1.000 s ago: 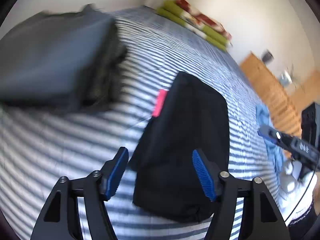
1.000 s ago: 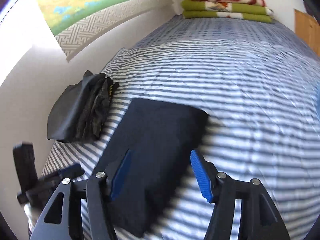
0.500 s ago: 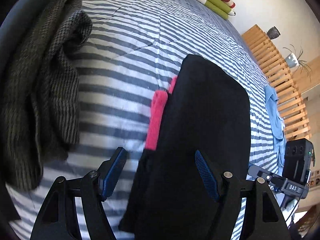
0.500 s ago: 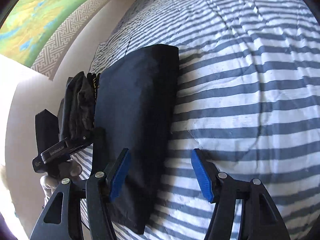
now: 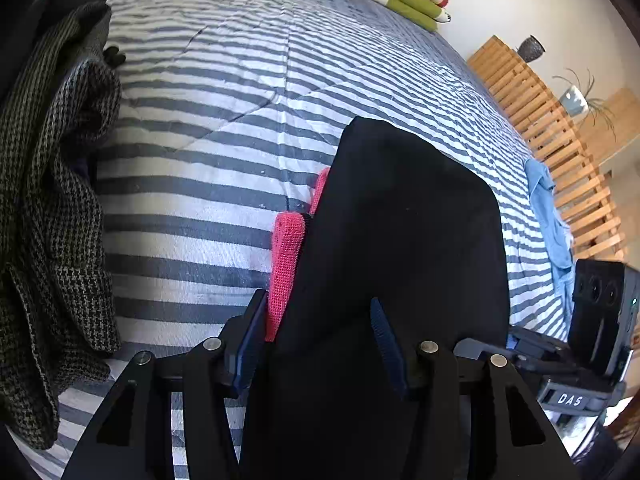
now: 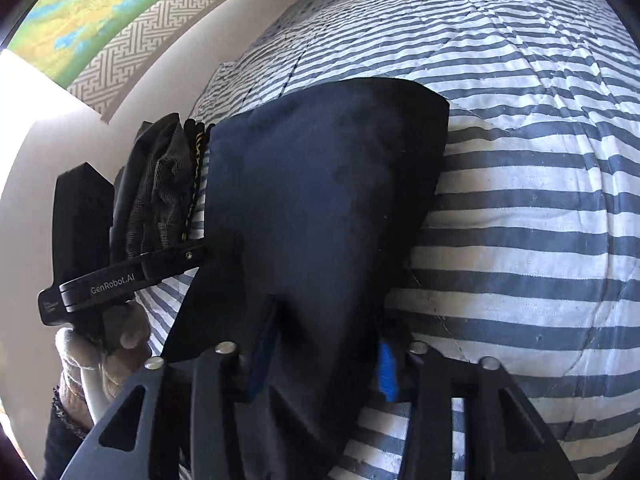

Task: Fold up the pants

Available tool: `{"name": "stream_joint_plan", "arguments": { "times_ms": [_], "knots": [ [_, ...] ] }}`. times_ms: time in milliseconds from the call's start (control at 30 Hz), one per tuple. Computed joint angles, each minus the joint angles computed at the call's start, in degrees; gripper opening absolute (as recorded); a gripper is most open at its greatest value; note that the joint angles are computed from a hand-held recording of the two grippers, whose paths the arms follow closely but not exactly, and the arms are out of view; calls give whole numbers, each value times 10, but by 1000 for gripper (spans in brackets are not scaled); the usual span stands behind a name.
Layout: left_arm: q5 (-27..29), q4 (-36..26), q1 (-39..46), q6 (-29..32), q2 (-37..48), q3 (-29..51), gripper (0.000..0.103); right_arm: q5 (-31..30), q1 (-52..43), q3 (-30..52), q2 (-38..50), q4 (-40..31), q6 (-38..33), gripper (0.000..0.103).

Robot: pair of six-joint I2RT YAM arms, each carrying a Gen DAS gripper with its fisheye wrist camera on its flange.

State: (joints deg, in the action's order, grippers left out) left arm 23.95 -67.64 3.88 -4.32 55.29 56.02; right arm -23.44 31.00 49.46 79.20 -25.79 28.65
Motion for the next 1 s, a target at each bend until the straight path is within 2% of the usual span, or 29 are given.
{"name": "stream_joint_plan", "arguments": {
  "times_ms": [100, 167, 233, 333, 400, 433, 500, 533, 567, 600, 633, 667, 700, 800, 867, 933, 1000],
  "knots": [
    [-15, 5, -11, -21, -20, -5, 46, 8, 3, -5, -13, 0, 0, 21],
    [-37, 0, -21, -37, -43, 0, 28, 27, 15, -1, -24, -8, 3, 17],
    [-34, -11, -13, -38, -60, 8, 19, 39, 23, -1, -39, -16, 3, 13],
    [-22, -8, -6, -40, -63, 7, 15, 48, 31, 3, -58, -30, -1, 10],
    [-43, -4, -24, -48, -65, 9, 16, 51, 34, 8, -66, -40, -4, 10],
    [-70, 4, -45, -58, -69, 7, 22, 53, 36, 14, -61, -44, -6, 10],
    [-98, 1, -66, -57, -56, 5, 45, 49, 33, 29, -40, -54, -14, 10],
    [-82, 1, -51, -54, -47, -1, 68, 45, 30, 32, -33, -56, -17, 11],
    [-58, 6, -29, -51, -44, -9, 73, 38, 23, 29, -29, -53, -17, 13],
    [-34, 10, -9, -43, -42, -15, 73, 32, 18, 25, -26, -50, -17, 16],
    [-24, 15, -3, -40, -44, -17, 68, 26, 14, 23, -20, -47, -18, 19],
    [-11, 16, 1, -37, -44, -17, 49, 20, 9, 19, -11, -43, -20, 20],
    [4, 13, 1, -40, -41, -17, 48, 15, 6, 18, -3, -38, -19, 20],
    [-26, 10, -21, -63, -64, -11, 37, 26, 13, 17, -7, -34, -17, 15],
    [7, -15, 19, -59, -75, 4, 18, 42, 24, 18, -24, -42, -22, 12],
    [41, -42, 52, -46, -88, 22, 14, 47, 30, 18, -45, -47, -20, 10],
    [19, -47, 25, -59, -108, 32, 13, 64, 45, 22, -65, -58, -16, 8]
  ]
}}
